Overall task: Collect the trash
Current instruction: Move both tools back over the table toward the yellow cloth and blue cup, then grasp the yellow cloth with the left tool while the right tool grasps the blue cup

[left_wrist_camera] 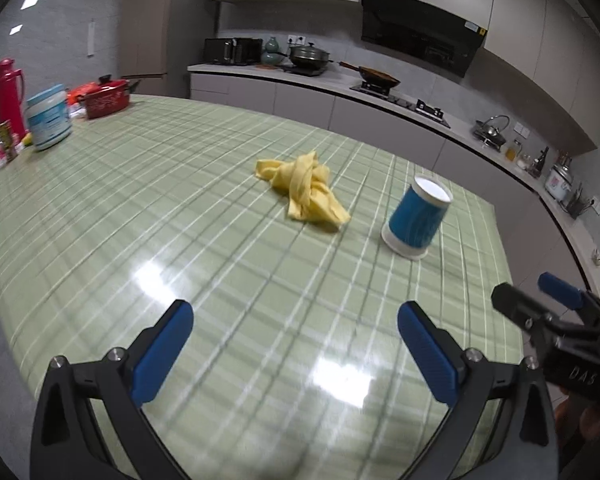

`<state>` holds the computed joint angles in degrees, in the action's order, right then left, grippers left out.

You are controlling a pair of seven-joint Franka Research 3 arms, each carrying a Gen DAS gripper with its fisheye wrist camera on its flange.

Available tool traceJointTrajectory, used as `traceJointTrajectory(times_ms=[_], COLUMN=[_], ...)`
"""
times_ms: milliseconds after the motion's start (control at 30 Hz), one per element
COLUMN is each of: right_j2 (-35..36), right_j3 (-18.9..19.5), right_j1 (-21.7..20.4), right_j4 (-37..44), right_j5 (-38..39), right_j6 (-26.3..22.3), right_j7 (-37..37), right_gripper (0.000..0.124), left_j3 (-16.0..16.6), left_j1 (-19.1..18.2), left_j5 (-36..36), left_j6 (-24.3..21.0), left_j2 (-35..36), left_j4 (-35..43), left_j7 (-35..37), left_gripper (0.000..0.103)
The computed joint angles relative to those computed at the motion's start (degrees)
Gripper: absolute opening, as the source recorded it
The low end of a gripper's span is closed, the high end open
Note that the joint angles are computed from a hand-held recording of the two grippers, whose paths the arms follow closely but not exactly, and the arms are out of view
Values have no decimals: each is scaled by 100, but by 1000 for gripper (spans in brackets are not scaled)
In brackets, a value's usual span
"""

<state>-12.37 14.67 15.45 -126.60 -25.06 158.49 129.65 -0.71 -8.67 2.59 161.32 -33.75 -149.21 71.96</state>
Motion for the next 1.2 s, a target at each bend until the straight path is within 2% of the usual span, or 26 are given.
traceJointTrajectory(times_ms=[100, 233, 367, 467, 600, 800, 1067, 1200], right_j2=[372, 806, 1297, 1673, 2108, 2544, 2931, 3089], right_j3=[19, -176, -449, -667, -945, -1285, -1578, -1656], right_j1=[-27, 155, 410, 607, 818, 1037, 1136, 1132], right_j4=[350, 731, 1170, 1505, 1906, 2396, 2962, 3160], right_j5=[-173, -338, -288, -280, -111, 113, 275, 396], right_j6=[-86, -139, -258, -348, -354, -309, -507, -533], right_j7=[142, 284, 259, 230, 94, -112, -221, -277], right_gripper=[103, 102, 92, 91, 82, 70, 68, 68], left_j3=[308, 647, 766, 765, 711, 450, -124, -405], left_j1=[-235, -492, -645, -651, -593, -357, 204, 449], left_j5=[-198, -685, -1289, -1721, -2305, -2959, -2734, -2448], left_j6=[115, 186, 119, 27, -119, -347, -681, -577], left_j2=[402, 946, 1494, 1866, 2301, 2776, 3475, 3638], left_j4=[262, 650, 1108, 1428, 1834, 2383, 3130, 3287], left_j7=[371, 999, 1709, 2147, 2669, 3253, 3100, 2928], left_gripper=[94, 89, 85, 85, 85, 85, 85, 85])
